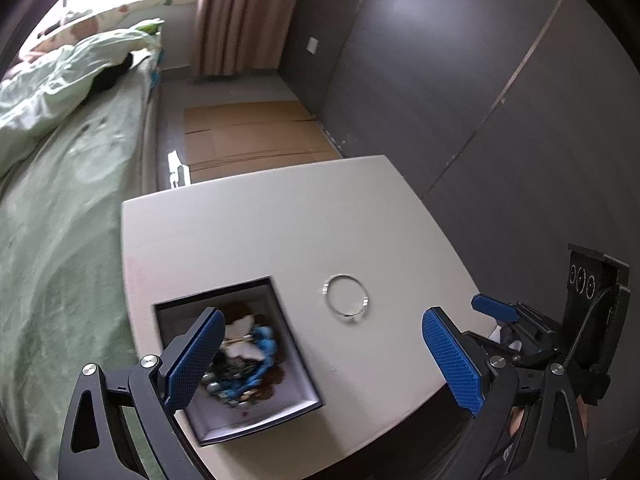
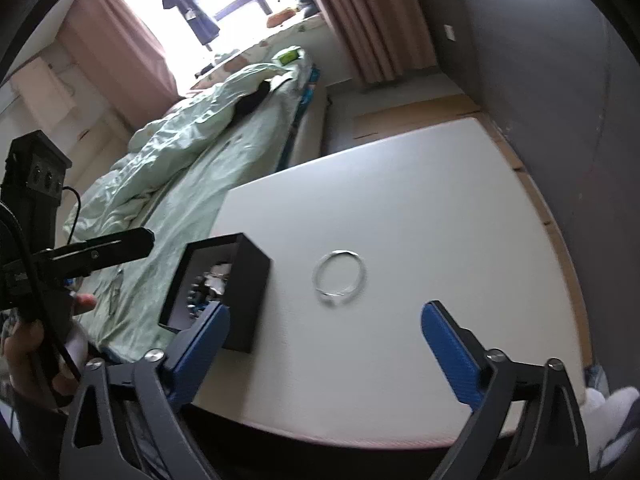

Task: Organize jewelry
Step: 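Move the left gripper to the silver bangle and grasp it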

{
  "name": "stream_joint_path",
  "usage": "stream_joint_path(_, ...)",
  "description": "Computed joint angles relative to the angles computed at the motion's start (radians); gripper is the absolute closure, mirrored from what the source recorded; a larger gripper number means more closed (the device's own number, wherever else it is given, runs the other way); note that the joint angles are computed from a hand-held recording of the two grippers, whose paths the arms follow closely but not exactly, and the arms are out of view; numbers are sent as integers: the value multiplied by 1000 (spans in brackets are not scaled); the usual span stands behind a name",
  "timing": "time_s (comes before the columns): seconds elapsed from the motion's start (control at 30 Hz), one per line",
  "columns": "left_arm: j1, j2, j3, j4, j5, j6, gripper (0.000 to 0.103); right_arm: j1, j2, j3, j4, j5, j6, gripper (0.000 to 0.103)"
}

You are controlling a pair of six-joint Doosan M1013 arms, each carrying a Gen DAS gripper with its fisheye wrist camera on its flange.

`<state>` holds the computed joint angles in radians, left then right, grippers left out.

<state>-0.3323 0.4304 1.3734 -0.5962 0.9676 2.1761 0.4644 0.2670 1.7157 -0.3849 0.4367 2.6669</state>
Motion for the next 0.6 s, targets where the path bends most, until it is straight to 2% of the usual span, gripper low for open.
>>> stream_joint_path(0.13, -21, 6, -6, 2, 20, 19, 4, -9, -33, 52, -99, -17, 140, 4)
stream_joint_path(0.33, -57, 18, -16, 40, 24, 20, 6, -24, -64, 104, -151, -42, 218, 4)
stream_joint_path(0.53, -96, 48, -40, 122, 43, -33, 7, -36, -86, 146, -192, -64, 285, 4)
stream_joint_path(0.6, -106, 58, -47, 144, 47, -48, 11, -41, -90, 153, -198, -67, 295, 4)
